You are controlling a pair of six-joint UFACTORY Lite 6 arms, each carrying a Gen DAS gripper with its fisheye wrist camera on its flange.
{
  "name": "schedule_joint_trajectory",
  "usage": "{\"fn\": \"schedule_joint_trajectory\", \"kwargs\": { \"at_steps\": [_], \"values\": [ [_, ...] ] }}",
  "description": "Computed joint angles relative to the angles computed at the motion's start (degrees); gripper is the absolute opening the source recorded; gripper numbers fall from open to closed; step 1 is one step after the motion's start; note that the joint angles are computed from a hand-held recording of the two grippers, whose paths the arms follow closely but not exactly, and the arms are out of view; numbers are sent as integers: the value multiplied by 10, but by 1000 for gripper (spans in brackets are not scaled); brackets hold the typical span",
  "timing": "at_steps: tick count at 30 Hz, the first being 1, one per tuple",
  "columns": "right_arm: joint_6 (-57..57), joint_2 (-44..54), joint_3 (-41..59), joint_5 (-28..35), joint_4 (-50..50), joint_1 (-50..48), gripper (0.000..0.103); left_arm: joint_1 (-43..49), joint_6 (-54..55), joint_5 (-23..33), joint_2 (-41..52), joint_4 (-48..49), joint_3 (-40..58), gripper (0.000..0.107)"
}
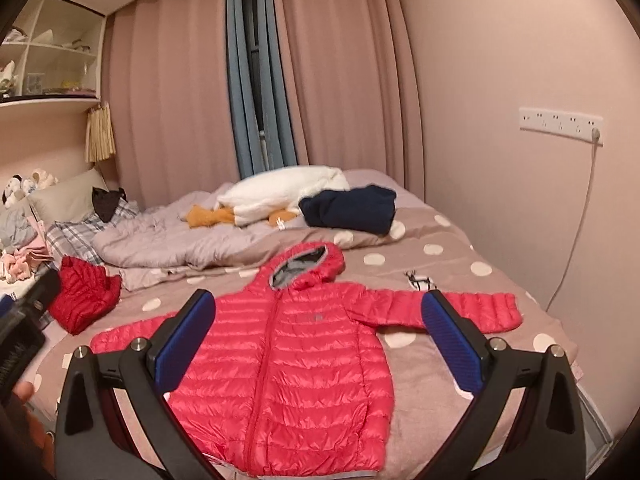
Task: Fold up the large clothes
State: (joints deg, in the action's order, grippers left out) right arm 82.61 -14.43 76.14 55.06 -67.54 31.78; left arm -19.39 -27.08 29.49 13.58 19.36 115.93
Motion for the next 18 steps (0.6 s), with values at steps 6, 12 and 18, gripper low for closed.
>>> {"fn": "schedule_joint_trajectory", "kwargs": {
  "at_steps": [6,12,18],
  "values": [
    [1,-1,28,91,-30,64,103,13,77,-2,-29,-87,-26,103],
    [-10,4,53,125,-36,94,103,24,99,-6,-46,-112,-33,103],
    [-7,13,70,149,-39,113,103,41,133,-2,-57,-159,-41,103]
  ]
}}
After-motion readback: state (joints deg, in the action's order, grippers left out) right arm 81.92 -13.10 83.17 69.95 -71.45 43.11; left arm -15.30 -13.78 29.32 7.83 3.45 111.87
